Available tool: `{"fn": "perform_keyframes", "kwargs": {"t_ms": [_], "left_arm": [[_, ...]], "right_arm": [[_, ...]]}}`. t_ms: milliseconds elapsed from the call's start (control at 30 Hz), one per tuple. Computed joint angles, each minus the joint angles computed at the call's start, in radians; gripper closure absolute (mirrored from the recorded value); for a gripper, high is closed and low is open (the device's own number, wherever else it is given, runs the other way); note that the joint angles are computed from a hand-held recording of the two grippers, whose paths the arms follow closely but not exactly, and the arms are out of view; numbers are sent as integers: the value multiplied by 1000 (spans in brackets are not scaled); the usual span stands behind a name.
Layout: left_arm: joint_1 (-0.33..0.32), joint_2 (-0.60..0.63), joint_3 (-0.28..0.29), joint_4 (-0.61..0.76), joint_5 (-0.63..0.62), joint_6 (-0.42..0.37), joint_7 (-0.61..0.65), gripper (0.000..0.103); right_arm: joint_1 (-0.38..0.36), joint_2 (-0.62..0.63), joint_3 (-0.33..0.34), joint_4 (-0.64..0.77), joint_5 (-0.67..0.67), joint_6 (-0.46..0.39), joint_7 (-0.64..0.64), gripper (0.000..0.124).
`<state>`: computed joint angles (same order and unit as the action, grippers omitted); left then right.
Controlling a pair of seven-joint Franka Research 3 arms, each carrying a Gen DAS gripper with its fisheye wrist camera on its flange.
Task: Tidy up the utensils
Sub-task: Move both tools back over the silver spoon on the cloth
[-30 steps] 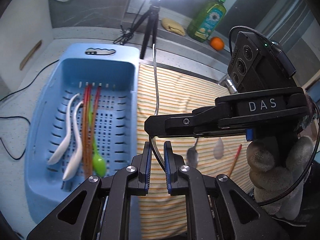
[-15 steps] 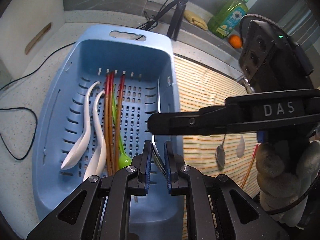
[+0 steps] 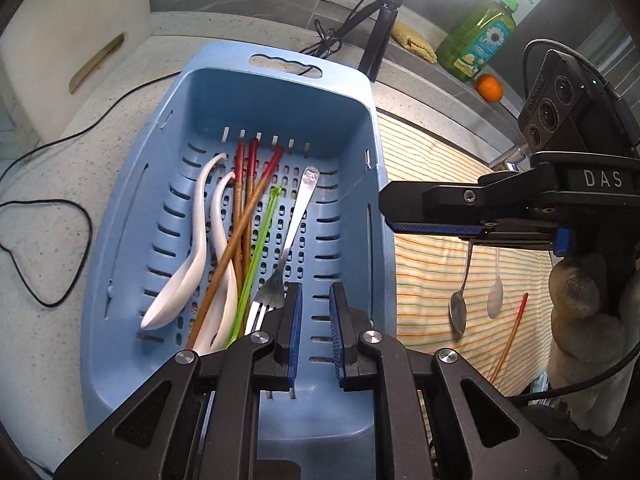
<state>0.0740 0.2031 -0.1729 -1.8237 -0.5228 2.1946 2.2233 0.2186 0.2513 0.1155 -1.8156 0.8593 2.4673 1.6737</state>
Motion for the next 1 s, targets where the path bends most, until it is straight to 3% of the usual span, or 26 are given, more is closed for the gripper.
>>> {"fn": "perform_keyframes", "kwargs": {"t_ms": [233, 433, 500, 733, 1000], "left_arm": [[-16, -33, -2, -34, 15, 50, -18, 91], [-48, -99, 2, -108, 41, 142, -17, 70], [-61, -120, 5, -134, 57, 177, -20, 59], [-102, -177, 14, -205, 65, 243, -9, 56], [-147, -200, 11, -228, 18, 212, 53, 55]], "right_arm": [[-2, -28, -9, -25, -10, -1, -2, 103], [9, -84, -25, -79, -81, 28, -3, 97], [13, -112, -33, -108, -115, 43, 2, 95], [4, -262, -68, -277, -209, 138, 5, 78], [-47, -448, -106, -505, -283, 233, 132, 67]]}}
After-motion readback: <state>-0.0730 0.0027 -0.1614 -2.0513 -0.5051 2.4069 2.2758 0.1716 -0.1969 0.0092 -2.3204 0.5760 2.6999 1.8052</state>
